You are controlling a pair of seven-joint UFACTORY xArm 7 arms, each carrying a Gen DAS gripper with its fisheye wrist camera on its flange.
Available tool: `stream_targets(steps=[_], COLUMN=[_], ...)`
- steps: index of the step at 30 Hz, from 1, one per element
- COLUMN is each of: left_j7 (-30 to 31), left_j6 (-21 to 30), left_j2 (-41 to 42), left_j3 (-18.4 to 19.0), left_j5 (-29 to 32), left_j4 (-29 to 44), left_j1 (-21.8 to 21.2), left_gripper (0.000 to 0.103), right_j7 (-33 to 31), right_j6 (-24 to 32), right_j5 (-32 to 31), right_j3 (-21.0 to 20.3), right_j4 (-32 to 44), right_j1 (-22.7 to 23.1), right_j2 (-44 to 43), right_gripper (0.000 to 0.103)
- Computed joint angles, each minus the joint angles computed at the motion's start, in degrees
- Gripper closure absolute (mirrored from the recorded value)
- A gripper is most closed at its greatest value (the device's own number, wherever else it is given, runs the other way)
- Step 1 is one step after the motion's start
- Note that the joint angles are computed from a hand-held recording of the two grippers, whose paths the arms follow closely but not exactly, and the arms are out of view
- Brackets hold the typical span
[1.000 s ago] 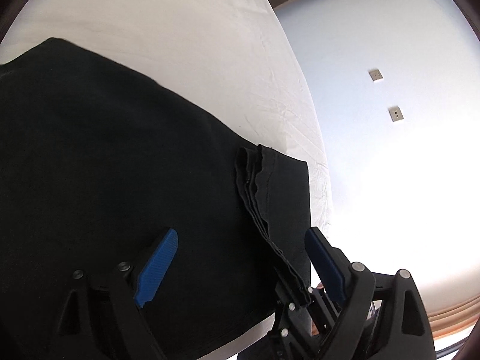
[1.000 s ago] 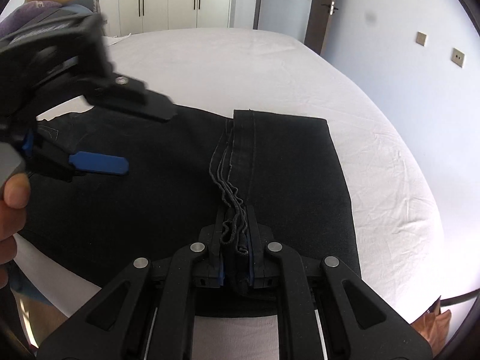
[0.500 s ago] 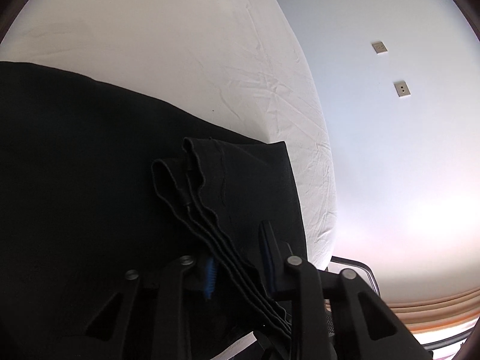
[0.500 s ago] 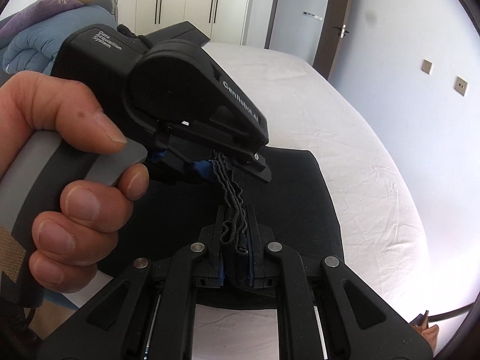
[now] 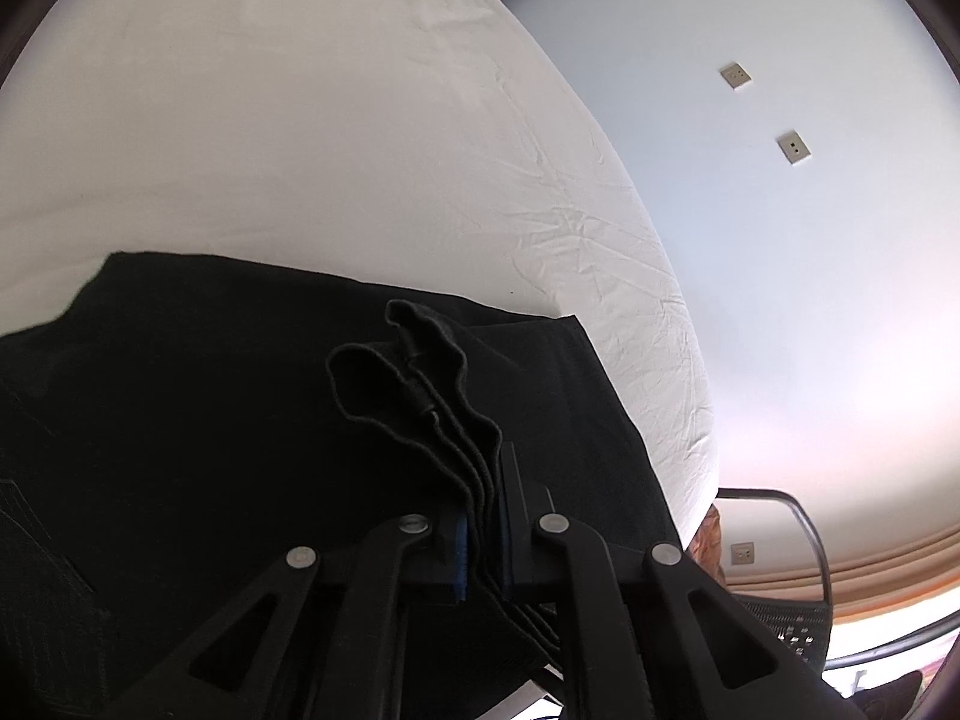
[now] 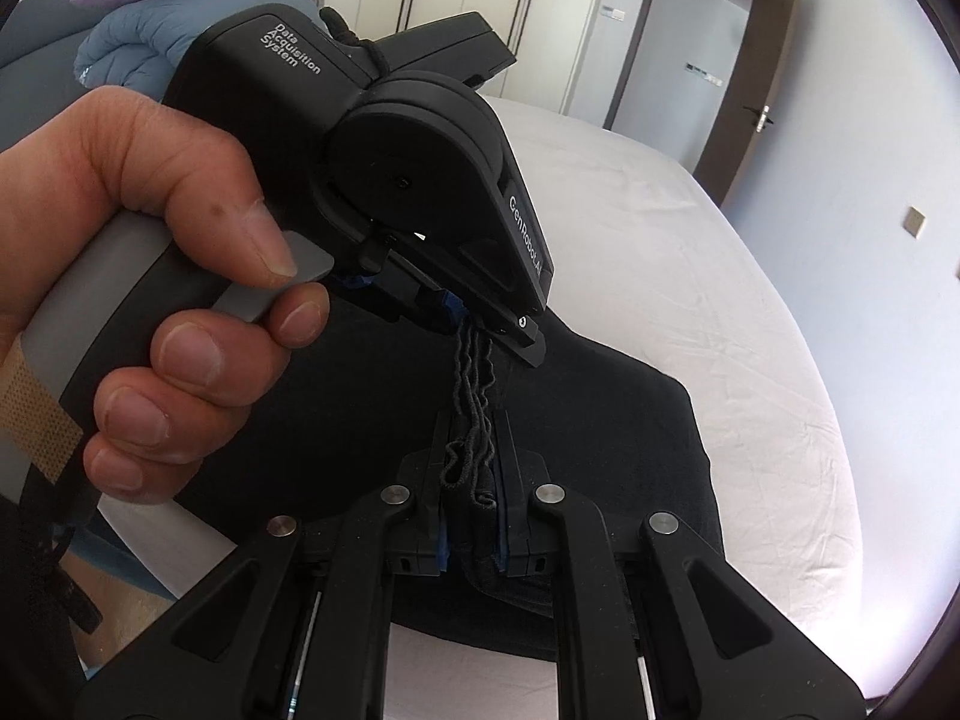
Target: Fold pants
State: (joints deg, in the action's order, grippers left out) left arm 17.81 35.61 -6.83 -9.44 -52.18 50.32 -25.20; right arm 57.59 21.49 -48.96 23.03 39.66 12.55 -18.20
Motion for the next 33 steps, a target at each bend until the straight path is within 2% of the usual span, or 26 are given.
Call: stream_targets(steps=[1, 2, 3, 5, 7, 9, 11, 12, 13, 14, 16, 18, 19, 22, 25, 27, 28, 29, 30, 31, 33], left_j7=[0.99, 0.95, 2.04, 4.54, 6.09, 5.46, 5.50, 5.27, 5.32, 5.62, 6.15, 6.32, 6.34, 5.95, 6.42, 6.81, 6.65, 6.43, 5.88, 5.15, 0.58], left_j6=[1.26, 2.08, 3.08, 4.63, 5.75, 6.16, 6.41, 6.46, 6.52, 6.66, 6.73, 6.54, 6.34, 5.41, 4.54, 4.40, 4.35, 4.18, 3.48, 2.68, -0.22], left_j2=[-0.31, 0.89, 0.81, 0.50, 0.30, 0.88, 1.02, 1.42, 1.61, 1.59, 1.48, 1.10, 1.02, 1.33, 1.64, 1.77, 2.00, 2.13, 2.04, 1.62, 0.09], left_j3=[0.62, 0.72, 1.14, 1.95, 2.53, 2.37, 2.44, 2.41, 2.46, 2.70, 3.02, 3.13, 3.13, 2.75, 2.68, 2.97, 2.94, 2.88, 2.62, 2.45, 1.47], left_j5=[1.06, 2.38, 2.86, 3.54, 5.08, 7.62, 9.77, 10.53, 10.89, 10.88, 10.42, 9.87, 9.65, 9.22, 8.46, 8.40, 8.34, 8.57, 9.33, 10.72, 16.69], left_j4=[-0.05, 1.49, 1.45, 0.98, 0.35, 0.69, 0.32, 0.56, 0.50, 0.09, -0.65, -1.45, -1.81, -2.43, -2.99, -3.23, -3.07, -2.97, -3.04, -3.28, -4.36], left_j1=[0.54, 0.82, 1.36, 2.51, 3.67, 4.45, 5.21, 5.46, 5.73, 6.12, 6.72, 7.10, 7.19, 7.04, 6.94, 7.29, 7.35, 7.43, 7.41, 7.47, 7.41], left_gripper=[0.096, 0.096, 0.096, 0.096, 0.096, 0.096, 0.096, 0.095, 0.095, 0.095, 0.095, 0.095, 0.095, 0.095, 0.094, 0.091, 0.091, 0.089, 0.086, 0.084, 0.066], right_j7=[0.38, 1.23, 0.51, -1.43, -2.54, -2.75, -5.57, -5.83, -7.29, -8.07, -8.84, -12.09, -12.59, -13.28, -13.60, -17.28, -17.95, -16.35, -17.16, -15.73, -15.43], right_j6=[-1.29, -0.94, -0.21, -1.72, -1.84, -2.44, -2.86, -3.01, -3.26, -3.64, -4.43, -4.78, -4.91, -5.16, -5.83, -5.50, -6.55, -5.46, -5.82, -3.84, -3.04], right_j5=[-1.69, -1.81, -1.69, 0.88, 1.19, 1.17, 4.40, 4.27, 5.85, 6.71, 7.69, 10.57, 10.99, 11.74, 11.82, 15.51, 16.08, 15.08, 16.41, 15.76, 17.54], right_j3=[-1.17, -0.42, -1.65, -0.21, -2.88, -3.30, -1.87, -3.87, -3.92, -2.10, -2.24, -3.53, -3.65, -7.47, -8.44, -7.30, -8.17, -9.30, -8.04, -8.18, -7.44], right_j4=[0.04, 0.69, 1.74, 2.25, 3.05, 4.01, 4.65, 5.02, 5.02, 5.10, 4.96, 4.34, 4.31, 3.49, 2.05, 2.64, 1.73, 2.01, 4.69, 7.77, 9.25], right_j1=[0.61, 0.63, 2.61, 1.59, 4.86, 6.03, 5.39, 7.39, 7.62, 6.15, 6.82, 7.88, 8.19, 12.57, 13.22, 12.18, 12.86, 14.08, 13.71, 14.62, 14.85], right_j2=[0.82, 1.46, 2.72, 3.91, 5.65, 7.63, 8.99, 10.03, 10.44, 10.96, 11.80, 11.59, 12.05, 12.91, 12.94, 13.49, 13.00, 13.41, 16.21, 18.47, 20.14], right_gripper=[0.094, 0.094, 0.094, 0.094, 0.094, 0.094, 0.094, 0.094, 0.094, 0.094, 0.094, 0.094, 0.094, 0.094, 0.093, 0.093, 0.090, 0.090, 0.090, 0.089, 0.087])
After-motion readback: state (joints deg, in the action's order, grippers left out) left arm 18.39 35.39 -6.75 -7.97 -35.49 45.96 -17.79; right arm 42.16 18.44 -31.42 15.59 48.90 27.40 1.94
